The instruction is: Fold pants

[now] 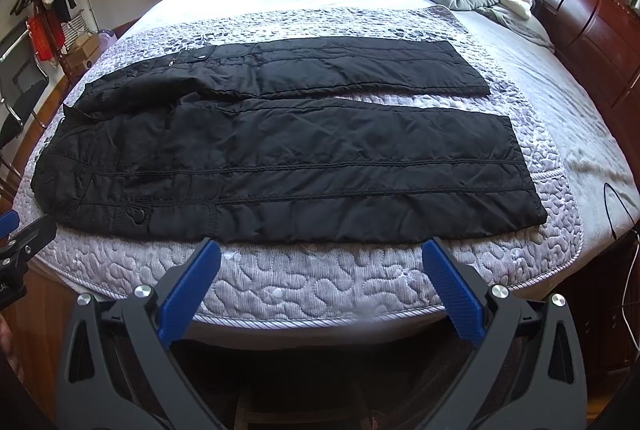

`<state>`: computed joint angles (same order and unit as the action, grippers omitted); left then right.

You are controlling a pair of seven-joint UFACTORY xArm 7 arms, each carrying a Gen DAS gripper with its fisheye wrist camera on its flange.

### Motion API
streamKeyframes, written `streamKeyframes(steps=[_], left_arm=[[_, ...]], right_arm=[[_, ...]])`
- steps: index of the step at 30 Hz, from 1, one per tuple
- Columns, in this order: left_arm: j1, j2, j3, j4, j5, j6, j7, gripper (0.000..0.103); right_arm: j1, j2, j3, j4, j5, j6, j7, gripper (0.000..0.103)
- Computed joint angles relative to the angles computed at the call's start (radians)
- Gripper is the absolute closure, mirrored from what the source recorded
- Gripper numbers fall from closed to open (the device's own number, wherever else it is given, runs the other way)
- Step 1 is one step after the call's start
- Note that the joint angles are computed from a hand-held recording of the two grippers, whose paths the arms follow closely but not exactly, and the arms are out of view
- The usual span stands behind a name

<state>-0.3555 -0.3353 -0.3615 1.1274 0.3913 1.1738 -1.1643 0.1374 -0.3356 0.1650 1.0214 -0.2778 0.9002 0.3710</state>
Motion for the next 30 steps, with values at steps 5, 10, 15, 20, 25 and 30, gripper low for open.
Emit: streamKeyframes(steps=[5,10,15,20,25,30], left_arm=[[0.001,-0.012,0.000,-0.011,-0.001,-0.005,0.001,0.004],[0.003,-0.013,0.000,-0.011,-0.001,-0.005,0.005,0.004],[0.003,-0.012,-0.004,-0.013,0.002,-0.006,0.004,0.004],[0.003,-0.017,-0.001,-0.018,0.000,-0.006,0.006,0.004],[0.003,-0.013,-0.005,-0.015,0.005,-0.003,-0.001,0.004],[0.003,-0.008,-0.006,-0.008,0.008,0.002,0.001,0.004]], right_arm=[[0.001,0.002,-0.001,0.003,0.002,0.002,-0.002,0.002],[0.000,0.000,-0.004,0.003,0.005,0.002,-0.006,0.002],[-0.001,0.001,-0.004,0.004,0.005,0.002,-0.004,0.002],[-0.001,0.001,-0.002,0.004,0.005,0.004,-0.001,0.002],[-0.002,0.002,-0.004,0.003,0.005,0.003,0.000,0.002],[-0.002,0.001,-0.004,-0.001,0.006,0.001,0.001,0.002]])
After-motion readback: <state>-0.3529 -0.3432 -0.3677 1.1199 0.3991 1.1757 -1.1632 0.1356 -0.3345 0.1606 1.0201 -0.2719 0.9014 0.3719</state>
